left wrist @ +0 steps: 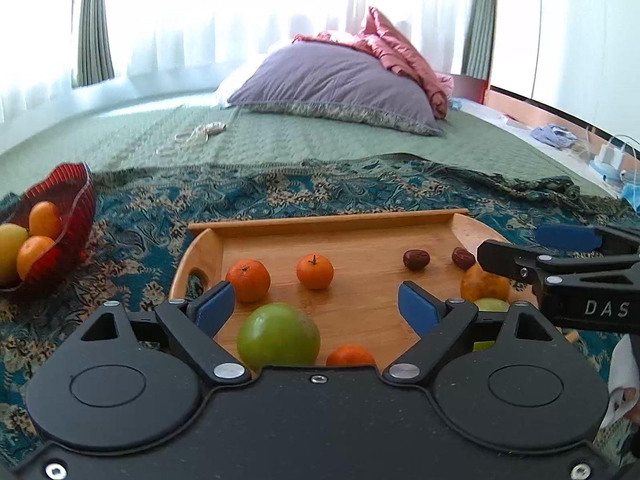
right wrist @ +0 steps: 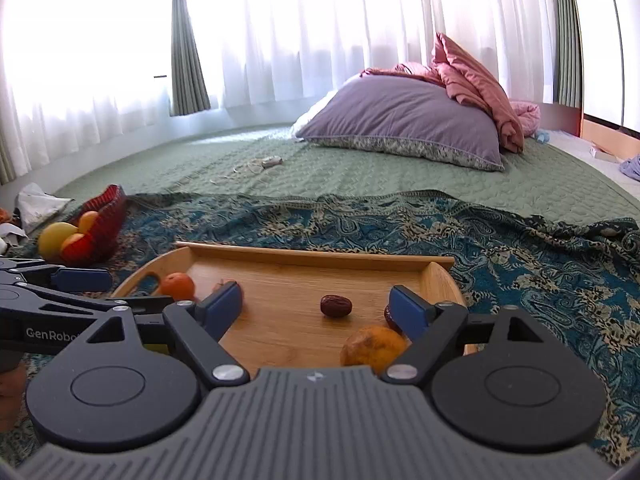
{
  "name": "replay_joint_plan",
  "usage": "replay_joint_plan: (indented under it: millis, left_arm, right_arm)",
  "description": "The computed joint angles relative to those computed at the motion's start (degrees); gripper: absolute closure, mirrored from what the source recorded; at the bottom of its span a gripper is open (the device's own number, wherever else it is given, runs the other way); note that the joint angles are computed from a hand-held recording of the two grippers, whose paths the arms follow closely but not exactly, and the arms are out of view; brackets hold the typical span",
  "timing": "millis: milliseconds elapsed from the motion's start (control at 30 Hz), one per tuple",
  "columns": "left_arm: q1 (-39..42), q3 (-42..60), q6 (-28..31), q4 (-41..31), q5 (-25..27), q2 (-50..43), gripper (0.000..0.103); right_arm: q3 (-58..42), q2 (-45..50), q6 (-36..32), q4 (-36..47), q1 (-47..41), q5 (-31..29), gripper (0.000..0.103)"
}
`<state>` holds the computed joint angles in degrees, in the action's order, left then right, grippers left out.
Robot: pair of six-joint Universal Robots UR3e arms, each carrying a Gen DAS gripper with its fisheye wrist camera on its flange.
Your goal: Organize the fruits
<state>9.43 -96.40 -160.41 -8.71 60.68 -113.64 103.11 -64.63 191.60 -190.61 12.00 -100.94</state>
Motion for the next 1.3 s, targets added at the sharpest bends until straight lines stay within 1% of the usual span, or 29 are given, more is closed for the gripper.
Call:
replay_joint_plan:
  millis: [133, 300, 400, 667, 833, 933, 1033, 1200, 1300]
  left_arm:
    - [1.48, -5.94, 1.43, 2.19, -1.5, 4.36, 0.013]
    - [3.99, -12.26, 2.37, 2.57, -4.67, 9.46, 0.012]
    - [5.04, -15.17, 3.0, 2.41, -5.26, 11.89, 0.012]
    - [7.79, -24.57, 2.92, 9.15, -6.96, 16.6, 0.011]
    - [9.74, -29.14, 2.95, 10.6, -8.59, 19.18, 0.01]
    - [9.93, -31.32, 2.58, 12.99, -7.73, 19.14, 0.009]
    - [9.72, -33.72, 2.62, 16.47, -5.77, 18.2, 0.009]
    - [9.0, -36.04, 3.23, 20.28, -2.8, 15.23, 0.008]
    - [8.16, -37.08, 3.42, 24.21, -0.48, 12.09, 0.008]
  right_arm:
    - [3.27, -2.25, -0.72, -2.53, 1.59, -1.72, 0.011]
    - [7.13, -3.88, -0.83, -7.0, 3.93, -5.0, 0.007]
    - [9.52, -4.77, -0.76, -9.18, 4.66, -6.04, 0.006]
    - [14.4, -6.36, 0.41, -12.46, 6.72, -8.48, 0.002]
    - [15.94, -6.02, -0.7, -14.65, 9.07, -10.7, 0.0]
    - [16.33, -4.81, -1.36, -16.12, 10.9, -12.82, 0.0]
    - [16.19, -2.84, -1.42, -17.07, 12.66, -15.23, 0.0]
    - [17.01, 0.38, 0.99, -18.38, 14.29, -17.4, 0.0]
    - [17.19, 2.75, 2.03, -18.46, 15.27, -19.44, 0.0]
